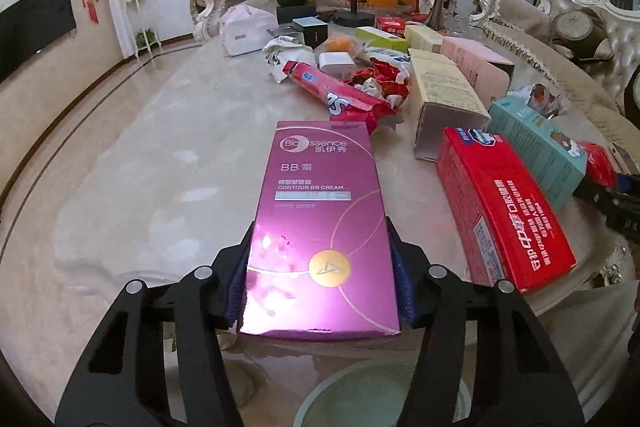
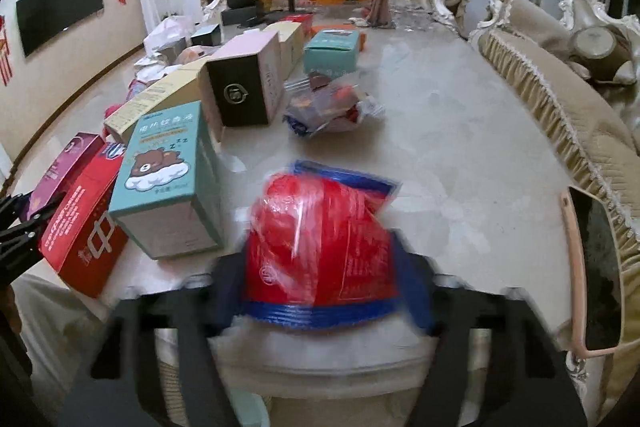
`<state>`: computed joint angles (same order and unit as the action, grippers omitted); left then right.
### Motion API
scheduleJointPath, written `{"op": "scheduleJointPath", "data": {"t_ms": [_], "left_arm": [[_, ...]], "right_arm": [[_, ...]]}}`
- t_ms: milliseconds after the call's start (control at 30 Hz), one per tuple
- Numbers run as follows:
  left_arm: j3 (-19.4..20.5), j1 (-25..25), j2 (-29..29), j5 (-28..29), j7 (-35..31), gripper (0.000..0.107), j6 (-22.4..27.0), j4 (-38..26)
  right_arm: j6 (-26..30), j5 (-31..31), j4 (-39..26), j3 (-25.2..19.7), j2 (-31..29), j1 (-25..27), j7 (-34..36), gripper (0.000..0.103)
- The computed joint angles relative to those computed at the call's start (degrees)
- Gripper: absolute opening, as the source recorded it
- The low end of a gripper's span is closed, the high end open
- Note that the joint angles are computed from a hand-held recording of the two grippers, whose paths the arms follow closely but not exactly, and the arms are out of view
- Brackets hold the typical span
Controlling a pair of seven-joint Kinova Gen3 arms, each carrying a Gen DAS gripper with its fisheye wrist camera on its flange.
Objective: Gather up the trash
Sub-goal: 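Grasp the pink BB cream box with left tool while right tool grasps red snack bag, then carry both items to the wastebasket and open both tools to drop them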
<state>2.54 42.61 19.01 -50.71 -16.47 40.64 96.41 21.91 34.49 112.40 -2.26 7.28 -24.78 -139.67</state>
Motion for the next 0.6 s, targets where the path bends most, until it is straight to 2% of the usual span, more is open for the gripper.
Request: {"op": "scheduleJointPath", "data": {"t_ms": [67,200,367,433,500,600], "left_arm": [[0.6,-1.2,-0.8,0.5,-0.4,0.057,-1.9,1.1],[-0.5,-1.3,-3.3,1.2,0.6,0.057,-5.0,3.8],[-6.2,4.6,-9.7,2.6,-0.8,0.057,-8.0,9.0],[-4.0,3.7,-13.6,6.5,-4.7,0.057,-8.3,11.4],[1.2,-0.2,-16.8,11.2,-8.9,0.057,-8.9,14.4],[9.2,-5.2,-18.3,18.2,-14.5,0.057,-7.6,17.2]], "right_arm": [[-2.5,-4.7,1.1,5.3,-1.0,-3.7,3.0,0.038],[-3.6,-14.0,2.7,15.9,-4.1,-12.3,12.3,0.037],[-2.3,-24.4,5.3,28.1,-10.6,-25.4,24.0,0.037],[-1.0,-28.5,7.7,30.7,-15.8,-30.8,28.7,0.037],[2.6,-32.3,8.6,32.7,-19.1,-36.0,33.3,0.037],[7.0,-39.3,10.1,38.4,-18.9,-44.0,40.0,0.037]]}}
